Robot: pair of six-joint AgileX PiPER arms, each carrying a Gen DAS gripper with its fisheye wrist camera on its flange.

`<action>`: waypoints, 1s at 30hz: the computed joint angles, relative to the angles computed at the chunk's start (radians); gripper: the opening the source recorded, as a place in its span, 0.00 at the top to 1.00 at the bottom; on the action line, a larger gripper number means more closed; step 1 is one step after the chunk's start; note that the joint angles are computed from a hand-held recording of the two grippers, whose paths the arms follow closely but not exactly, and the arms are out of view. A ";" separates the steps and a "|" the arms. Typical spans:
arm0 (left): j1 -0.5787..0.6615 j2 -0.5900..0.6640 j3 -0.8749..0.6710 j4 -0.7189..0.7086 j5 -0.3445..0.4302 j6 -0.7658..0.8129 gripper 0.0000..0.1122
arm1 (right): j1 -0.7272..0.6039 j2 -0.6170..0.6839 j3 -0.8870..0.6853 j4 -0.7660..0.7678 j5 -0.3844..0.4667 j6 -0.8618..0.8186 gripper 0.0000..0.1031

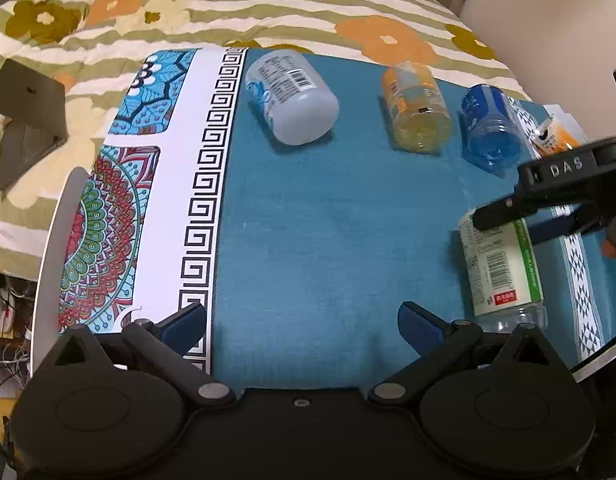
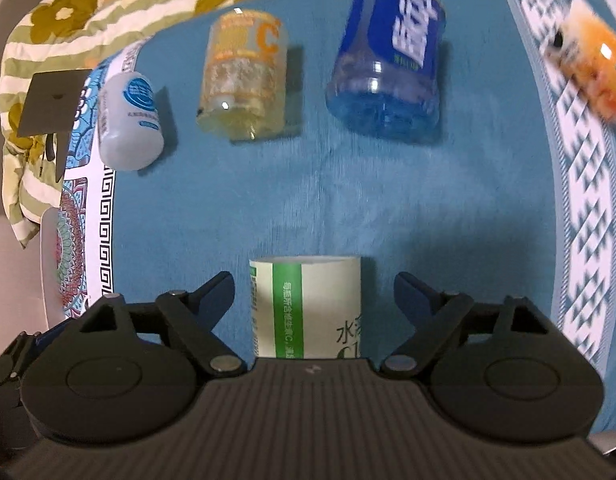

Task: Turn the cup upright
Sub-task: 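Close the right gripper on the cup and lift it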

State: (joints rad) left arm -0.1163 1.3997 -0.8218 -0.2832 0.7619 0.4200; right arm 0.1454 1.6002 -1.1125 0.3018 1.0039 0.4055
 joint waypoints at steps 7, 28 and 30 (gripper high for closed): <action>0.028 0.034 -0.018 -0.023 0.003 0.029 0.08 | -0.030 0.022 0.023 0.065 -0.005 -0.018 0.25; 0.019 -0.040 -0.025 -0.018 0.023 -0.036 0.08 | 0.301 -0.375 0.249 -0.657 -0.337 0.698 0.29; 0.015 -0.056 -0.010 -0.006 0.011 -0.046 0.08 | 0.354 -0.382 0.321 -0.842 -0.403 0.898 0.29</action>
